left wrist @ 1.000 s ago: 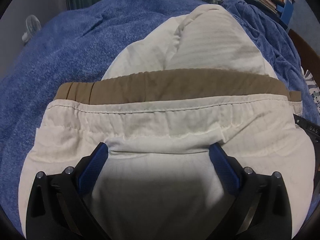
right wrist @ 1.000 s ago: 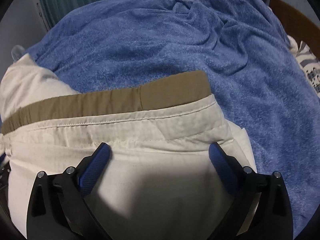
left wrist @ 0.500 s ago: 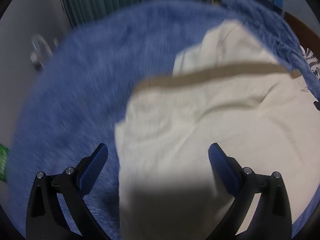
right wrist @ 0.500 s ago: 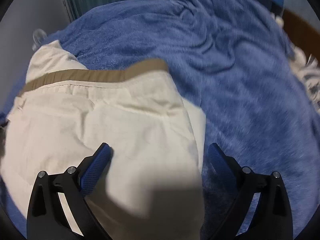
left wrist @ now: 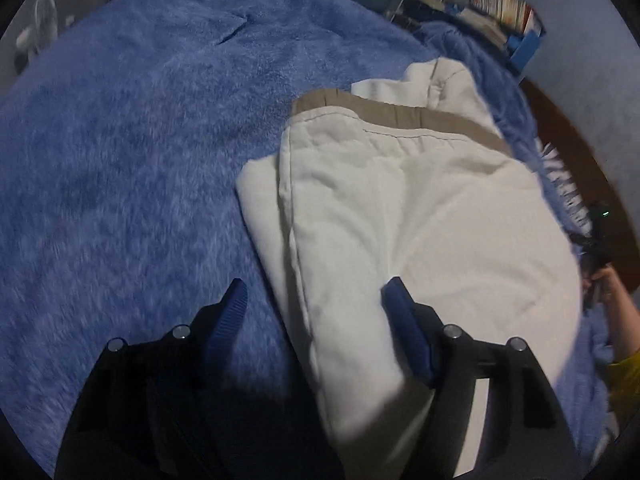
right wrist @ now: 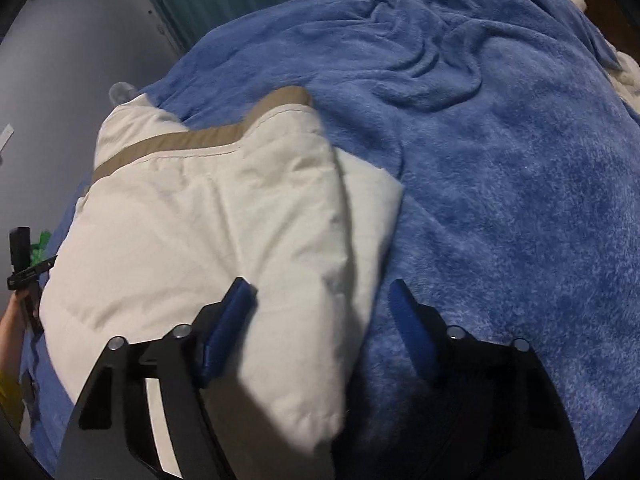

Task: Fold large clothes
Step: 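Grasp a side edge of the folded jacket with both grippers and lift it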

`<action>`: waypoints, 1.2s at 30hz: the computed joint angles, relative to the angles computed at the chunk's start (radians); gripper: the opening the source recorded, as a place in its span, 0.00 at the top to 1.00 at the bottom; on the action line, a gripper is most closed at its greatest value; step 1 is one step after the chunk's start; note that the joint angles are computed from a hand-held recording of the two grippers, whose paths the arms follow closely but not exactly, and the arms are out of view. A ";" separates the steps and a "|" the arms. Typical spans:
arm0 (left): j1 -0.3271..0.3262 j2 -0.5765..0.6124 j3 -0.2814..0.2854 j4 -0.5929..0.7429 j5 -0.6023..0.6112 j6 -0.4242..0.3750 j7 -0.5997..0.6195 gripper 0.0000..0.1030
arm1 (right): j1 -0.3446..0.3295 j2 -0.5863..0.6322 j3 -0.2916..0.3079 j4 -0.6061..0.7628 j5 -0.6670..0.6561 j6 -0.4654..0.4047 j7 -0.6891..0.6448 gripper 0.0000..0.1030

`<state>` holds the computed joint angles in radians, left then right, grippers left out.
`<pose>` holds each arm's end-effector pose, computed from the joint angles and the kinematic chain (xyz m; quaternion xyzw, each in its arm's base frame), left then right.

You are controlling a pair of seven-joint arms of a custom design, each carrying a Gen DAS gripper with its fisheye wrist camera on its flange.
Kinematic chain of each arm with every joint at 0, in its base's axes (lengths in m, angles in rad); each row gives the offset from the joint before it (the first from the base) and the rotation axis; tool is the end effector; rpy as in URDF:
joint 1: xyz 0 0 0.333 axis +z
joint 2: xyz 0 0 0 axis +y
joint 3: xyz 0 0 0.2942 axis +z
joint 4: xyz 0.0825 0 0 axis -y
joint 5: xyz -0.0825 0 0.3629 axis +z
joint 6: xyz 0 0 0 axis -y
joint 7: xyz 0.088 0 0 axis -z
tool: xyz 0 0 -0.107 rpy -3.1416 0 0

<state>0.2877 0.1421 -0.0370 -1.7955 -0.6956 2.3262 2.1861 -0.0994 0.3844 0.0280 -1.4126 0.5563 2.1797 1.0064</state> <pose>0.5984 0.1428 0.4977 -0.6726 0.6558 -0.3356 0.0696 0.6813 -0.0322 0.5132 -0.7509 0.5809 -0.0478 0.3106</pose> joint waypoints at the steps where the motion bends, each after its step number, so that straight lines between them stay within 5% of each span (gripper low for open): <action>1: 0.006 -0.003 -0.001 -0.008 -0.023 -0.011 0.016 0.34 | -0.012 0.016 0.002 0.027 0.017 -0.044 0.017 0.33; 7: 0.038 0.084 -0.010 0.067 -0.143 -0.081 0.085 0.34 | -0.070 0.139 0.031 0.171 0.129 -0.167 0.072 0.30; 13: 0.029 0.184 -0.052 0.159 -0.154 0.009 0.050 0.33 | -0.064 0.300 0.066 0.376 0.131 -0.178 0.206 0.30; 16: 0.026 0.206 -0.069 0.181 -0.115 0.043 0.007 0.35 | -0.057 0.294 0.085 0.356 0.119 -0.132 0.200 0.45; 18: 0.036 0.181 -0.086 0.157 -0.114 0.058 0.055 0.63 | -0.065 0.228 0.103 0.266 0.140 -0.078 0.121 0.73; 21: 0.021 0.113 -0.090 0.105 -0.090 0.091 0.121 0.85 | -0.042 0.087 0.096 0.087 0.144 0.044 -0.018 0.87; 28: -0.016 -0.128 -0.037 -0.088 -0.237 0.090 0.311 0.92 | -0.012 -0.259 0.080 -0.269 0.382 0.212 -0.322 0.91; 36: -0.100 -0.526 0.099 -0.353 -0.426 -0.007 0.439 0.94 | 0.037 -0.638 -0.061 -0.521 0.557 0.091 -0.434 0.91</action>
